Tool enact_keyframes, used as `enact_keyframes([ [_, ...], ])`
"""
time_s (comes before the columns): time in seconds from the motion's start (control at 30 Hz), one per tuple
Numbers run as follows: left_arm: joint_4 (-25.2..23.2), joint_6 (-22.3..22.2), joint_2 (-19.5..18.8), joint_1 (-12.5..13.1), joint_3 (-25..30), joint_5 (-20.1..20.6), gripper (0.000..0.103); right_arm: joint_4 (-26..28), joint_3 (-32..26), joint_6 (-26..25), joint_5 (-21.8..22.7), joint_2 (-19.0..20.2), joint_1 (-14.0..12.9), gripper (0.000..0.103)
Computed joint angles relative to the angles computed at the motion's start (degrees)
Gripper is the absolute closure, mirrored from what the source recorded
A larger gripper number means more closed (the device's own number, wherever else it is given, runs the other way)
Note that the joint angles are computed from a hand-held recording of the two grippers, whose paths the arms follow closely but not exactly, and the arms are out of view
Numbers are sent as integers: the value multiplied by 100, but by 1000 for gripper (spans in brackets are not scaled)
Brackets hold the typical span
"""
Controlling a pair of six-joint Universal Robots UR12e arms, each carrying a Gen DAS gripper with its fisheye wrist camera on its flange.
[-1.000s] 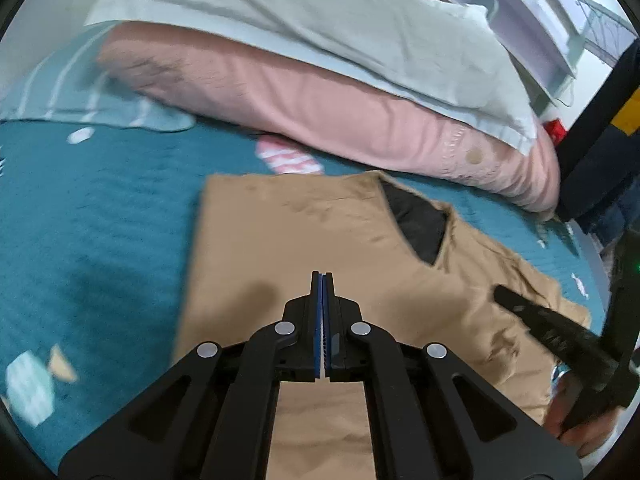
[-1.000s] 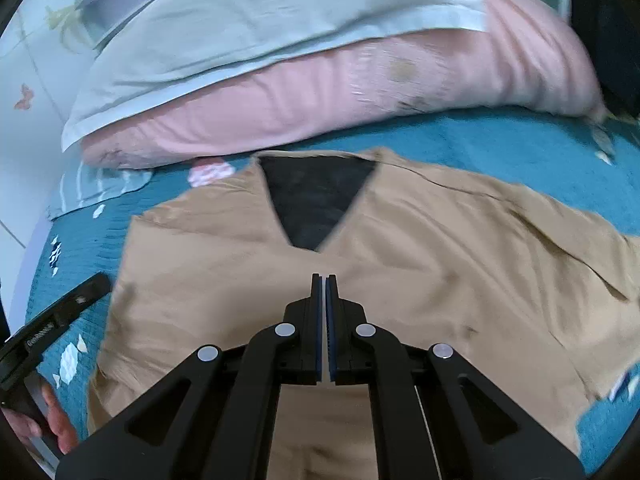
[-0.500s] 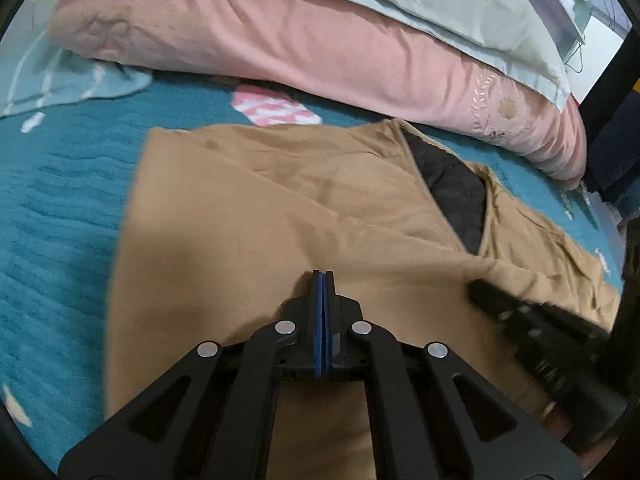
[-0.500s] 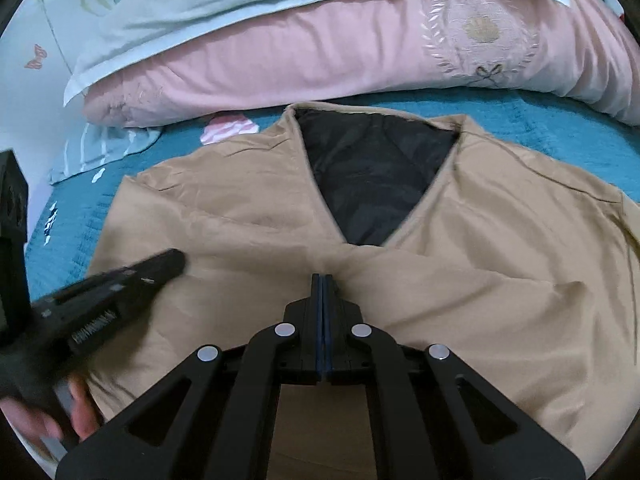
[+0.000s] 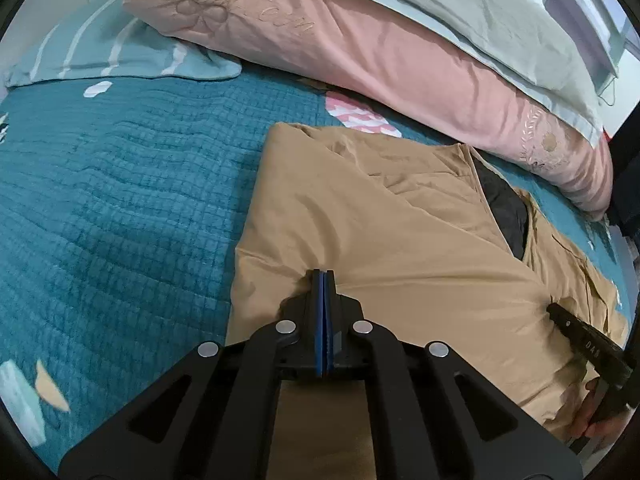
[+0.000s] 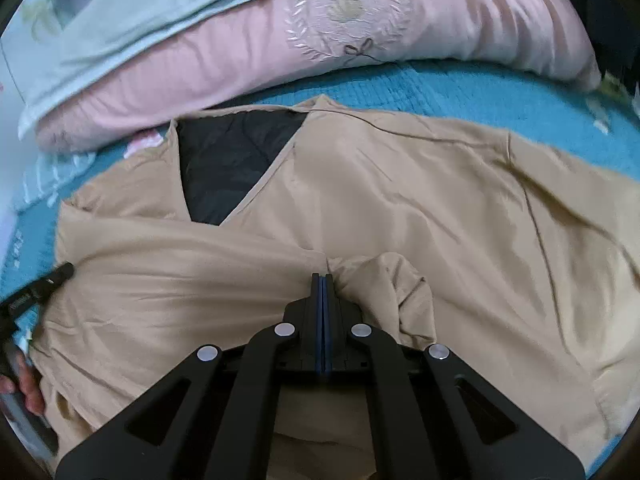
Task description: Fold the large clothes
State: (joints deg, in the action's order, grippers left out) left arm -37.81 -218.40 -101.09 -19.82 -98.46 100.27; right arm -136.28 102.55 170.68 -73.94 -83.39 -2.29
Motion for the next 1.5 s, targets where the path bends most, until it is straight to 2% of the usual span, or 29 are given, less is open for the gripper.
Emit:
enact_keyframes([
  [0.1,-284,40,6,-50,104,96,102,271,-92,21,-27,-28,-8,103],
  [0.3,-906,48,70,-217,349,346,102,744,-238,174,261,-184,-119,98],
  [0.5,-1052,-44,185,-499,542,506,102,1426,-370,59,281,-518,-173,97],
  [0.63,-1177,-76,221,-757,739,662,102,1389,-241,-79,227,-869,-287,97],
  [0.77,-1273,-146,222,-1034,935,799,102,1306,-117,-143,526,-1232,-575,97],
  [1.0,-1470,-174,95,-1444,1274,950,102,1388,4,-213,862,-1610,-1110,98],
  [1.23,-1630,-182,-246,-1793,1719,861,101,1505,99,-282,957,-1734,-1628,98],
  [1.43,-1773,-101,-627,-1934,2167,607,100,1614,128,-237,902,-1687,-2050,97],
  [1.47,-1800,-82,-713,-1953,2265,550,97,1618,127,-206,887,-1660,-2134,97],
  [1.5,-1819,-81,-776,-1971,2337,533,87,1615,129,-186,875,-1642,-2195,97],
])
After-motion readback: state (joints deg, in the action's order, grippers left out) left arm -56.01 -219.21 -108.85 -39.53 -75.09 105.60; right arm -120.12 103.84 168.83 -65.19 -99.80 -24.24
